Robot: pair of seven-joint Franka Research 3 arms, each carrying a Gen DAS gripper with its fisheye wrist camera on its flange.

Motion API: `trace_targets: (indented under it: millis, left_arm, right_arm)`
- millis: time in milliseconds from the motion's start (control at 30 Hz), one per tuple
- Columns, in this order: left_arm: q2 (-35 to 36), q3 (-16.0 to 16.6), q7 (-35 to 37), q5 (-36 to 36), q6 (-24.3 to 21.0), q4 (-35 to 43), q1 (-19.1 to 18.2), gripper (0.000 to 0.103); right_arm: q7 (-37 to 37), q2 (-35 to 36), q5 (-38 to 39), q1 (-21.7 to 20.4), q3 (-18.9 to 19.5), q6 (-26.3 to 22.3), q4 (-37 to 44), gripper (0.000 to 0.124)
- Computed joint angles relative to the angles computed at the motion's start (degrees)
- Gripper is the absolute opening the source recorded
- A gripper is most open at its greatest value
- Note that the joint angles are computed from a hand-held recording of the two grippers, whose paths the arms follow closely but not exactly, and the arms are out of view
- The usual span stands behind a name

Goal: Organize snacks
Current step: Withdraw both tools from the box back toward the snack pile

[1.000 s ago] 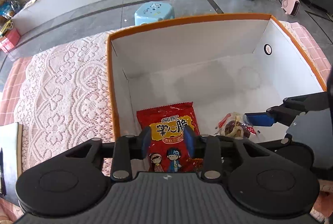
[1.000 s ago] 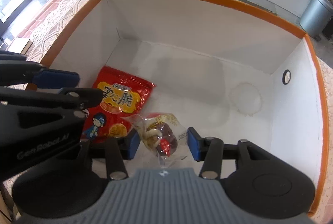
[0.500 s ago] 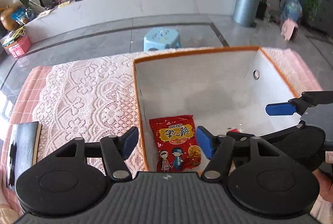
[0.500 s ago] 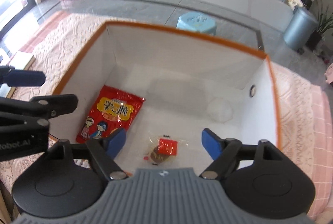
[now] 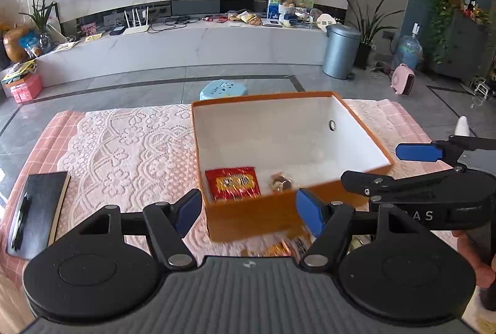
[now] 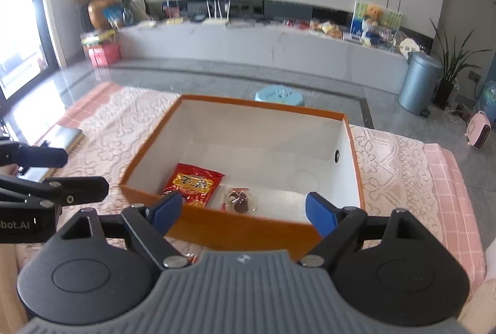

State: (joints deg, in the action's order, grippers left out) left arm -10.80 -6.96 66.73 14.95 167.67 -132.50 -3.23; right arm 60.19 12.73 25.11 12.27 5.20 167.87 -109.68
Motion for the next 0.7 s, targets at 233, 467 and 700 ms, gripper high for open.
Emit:
trace_targets:
  millis: [233, 467, 700]
  left_arm:
    - [-5.7, -1.0, -2.1, 0.7, 3.1, -7.5, -0.7, 0.082]
    - [-7.8, -3.6, -9.0, 3.5, 8.6, -14.1, 2.1, 0.077]
    - [-8.1, 1.4, -6.1, 1.2, 7.7, -17.4, -3.0, 0.076]
  right_arm:
    - [-12.4, -8.5, 17.7, -1.4, 3.8, 7.2, -12.2, 0.085]
    - [-27.5, -12.4, 37.6, 2.7, 1.9, 10.0, -18.5, 0.085]
    - [-51.2, -11.0, 63.9, 5.1, 1.0, 14.3, -18.0, 0.085]
